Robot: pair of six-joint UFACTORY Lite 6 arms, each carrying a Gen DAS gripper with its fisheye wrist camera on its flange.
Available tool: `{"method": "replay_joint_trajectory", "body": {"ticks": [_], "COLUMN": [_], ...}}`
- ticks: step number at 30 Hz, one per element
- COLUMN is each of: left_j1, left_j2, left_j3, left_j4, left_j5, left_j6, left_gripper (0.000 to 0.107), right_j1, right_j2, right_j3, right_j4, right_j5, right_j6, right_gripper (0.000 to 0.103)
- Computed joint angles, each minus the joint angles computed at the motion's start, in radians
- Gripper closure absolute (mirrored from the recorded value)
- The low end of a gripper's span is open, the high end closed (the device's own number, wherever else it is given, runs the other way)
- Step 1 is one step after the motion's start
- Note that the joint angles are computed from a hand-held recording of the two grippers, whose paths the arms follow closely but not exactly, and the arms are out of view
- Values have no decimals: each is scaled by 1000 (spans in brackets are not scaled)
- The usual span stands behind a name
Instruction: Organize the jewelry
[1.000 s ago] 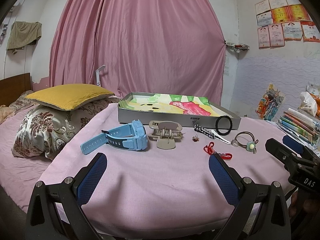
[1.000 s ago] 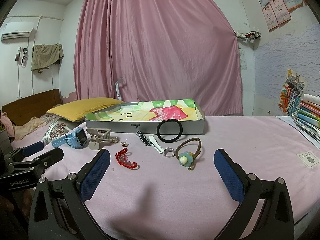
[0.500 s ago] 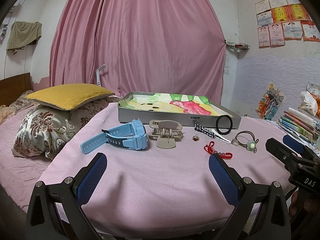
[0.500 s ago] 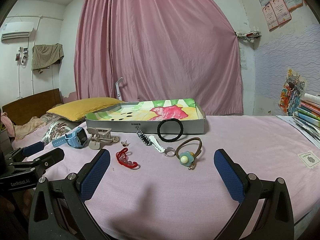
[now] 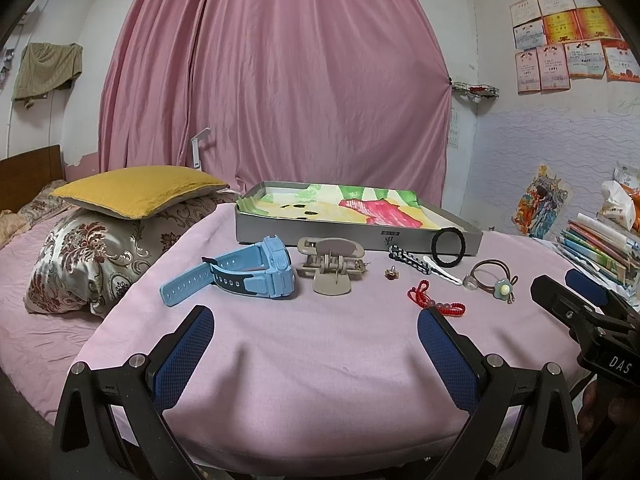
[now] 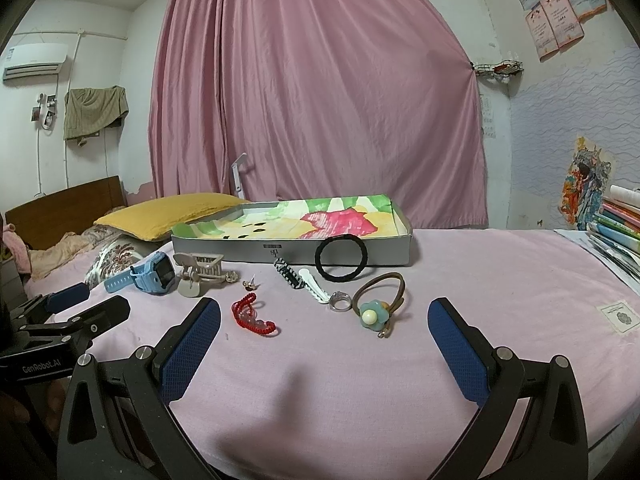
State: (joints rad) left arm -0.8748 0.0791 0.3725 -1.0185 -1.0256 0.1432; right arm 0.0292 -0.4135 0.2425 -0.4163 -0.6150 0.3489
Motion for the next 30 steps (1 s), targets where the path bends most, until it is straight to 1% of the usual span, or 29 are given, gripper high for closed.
{"method": "replay_joint_trajectory", "body": {"ticks": [3, 4, 6, 8, 11, 16, 17, 18, 19, 20, 21, 22, 23, 24, 25, 27, 29, 30], "left_j1": [8, 12, 34, 61, 109, 175, 185, 194, 201, 210, 221, 227, 236, 242, 249, 257, 266, 269], "left_j2": [23, 42, 29, 16, 7, 46, 59, 73, 94, 114, 137, 157, 181, 202, 220, 261, 295, 306], "left_j3": [13, 34, 40, 52, 93, 221, 244, 268, 295, 324, 360, 388, 423, 455, 480, 536, 589, 609], "left_j4": [12, 15, 37, 67, 115, 186, 212, 237, 257, 281, 302, 311, 323, 338, 350, 360, 353, 336], "left_j5": [2, 10, 42, 81, 164, 356, 387, 416, 438, 467, 509, 535, 574, 607, 629, 679, 733, 749], "left_j6": [-11, -7, 4, 13, 27, 54, 43, 32, 23, 14, 9, 8, 7, 4, 2, 13, 35, 59], "left_gripper": [5, 5, 5, 5, 5, 5, 5, 5, 7, 12, 18, 20, 24, 29, 32, 40, 45, 45], "right_j1": [2, 18, -2, -57, -106, -174, -181, -183, -184, -182, -179, -177, -173, -169, -167, -155, -141, -128], "right_j2": [10, 60, 68, 80, 106, 241, 268, 295, 329, 349, 385, 415, 438, 470, 490, 534, 566, 585], "right_j3": [3, 30, 47, 74, 134, 302, 330, 353, 391, 410, 448, 478, 497, 528, 547, 590, 627, 646], "right_j4": [6, 45, 19, -76, -185, -486, -538, -566, -637, -665, -736, -784, -802, -861, -893, -978, -1046, -1084], "right_j5": [-7, -17, -12, -4, 46, 121, 127, 132, 144, 152, 164, 170, 173, 176, 175, 184, 200, 213], "right_j6": [-19, -52, -43, 18, 101, 374, 420, 441, 504, 529, 595, 642, 659, 719, 751, 838, 908, 948], "right_gripper": [1, 1, 1, 1, 1, 2, 4, 12, 17, 22, 27, 29, 34, 38, 39, 44, 48, 51]}}
